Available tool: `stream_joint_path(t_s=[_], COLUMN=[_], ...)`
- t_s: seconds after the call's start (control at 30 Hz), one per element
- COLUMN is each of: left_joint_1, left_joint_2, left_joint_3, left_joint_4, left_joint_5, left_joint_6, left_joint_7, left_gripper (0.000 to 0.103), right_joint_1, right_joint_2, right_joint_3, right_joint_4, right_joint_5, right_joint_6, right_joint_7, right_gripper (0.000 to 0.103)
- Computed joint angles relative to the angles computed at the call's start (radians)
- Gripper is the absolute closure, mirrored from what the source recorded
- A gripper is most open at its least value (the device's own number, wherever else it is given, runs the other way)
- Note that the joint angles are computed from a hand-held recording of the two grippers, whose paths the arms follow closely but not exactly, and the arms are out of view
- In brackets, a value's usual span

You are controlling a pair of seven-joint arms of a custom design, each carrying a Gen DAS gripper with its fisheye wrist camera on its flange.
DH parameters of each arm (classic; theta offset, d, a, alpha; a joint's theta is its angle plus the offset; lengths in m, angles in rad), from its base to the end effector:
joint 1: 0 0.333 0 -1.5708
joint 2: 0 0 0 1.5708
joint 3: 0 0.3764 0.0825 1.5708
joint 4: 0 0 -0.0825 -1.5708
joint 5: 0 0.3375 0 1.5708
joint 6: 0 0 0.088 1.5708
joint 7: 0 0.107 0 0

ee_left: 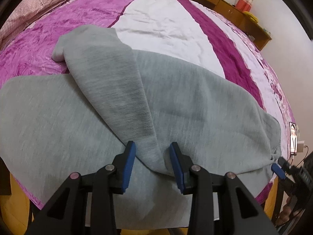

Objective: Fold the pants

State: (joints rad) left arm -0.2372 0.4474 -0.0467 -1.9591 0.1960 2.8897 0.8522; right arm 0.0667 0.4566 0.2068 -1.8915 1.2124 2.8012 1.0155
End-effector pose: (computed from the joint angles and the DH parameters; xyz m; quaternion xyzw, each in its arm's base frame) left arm 0.6235 -0.1895 0.3875 -0.7711 0.5889 -0.2191 0.1027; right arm 0.6342 0.1137 0.3783 -0.5475 0.7446 0.0700 0.3755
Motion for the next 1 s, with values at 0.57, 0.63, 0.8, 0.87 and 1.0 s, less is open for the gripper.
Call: stream_joint_path(t_s=[0.57,0.63,0.8,0.87,1.0], left_joint_1=[-0.023,-0.035,-0.011,0.016,0.038], left_joint_2=[0.018,0.017,0.009,0.002,-0.024], left_joint_3=[0.030,0.046,0.029,0.002,-0.019], left_joint_4=[0.006,0.007,-0.006,-0.018,-0.048], left_joint_5=[0.030,0.044,0.037,0.011,-0.023], left_joint_6=[0.027,0.025,0.036,0.052,0.087], left_joint_7=[-0.001,-0.011,-0.006,0.015,0.049], left_gripper=[0.066,0.072,0.090,0.095,0.097], right_joint_1=[-0.014,-0.025,-0.015,0.000,0.036], right_joint_2=[0.103,0.102,0.103,0.097,0.080], right_joint_3=[0.027,0.043,0.040,0.031,-0.008], right_joint_4=[0.101,0.094,0.089,0.081,0.064], right_joint_5=[-0.027,-0.010,-0.039,-0.086,-0.231], right_joint_6=[0.014,0.027,0.046,0.059,0.079], right_joint_7=[0.107,0.083,0.087,0.108,0.229], right_gripper=[0.061,0.061,0.061,0.062,0.082])
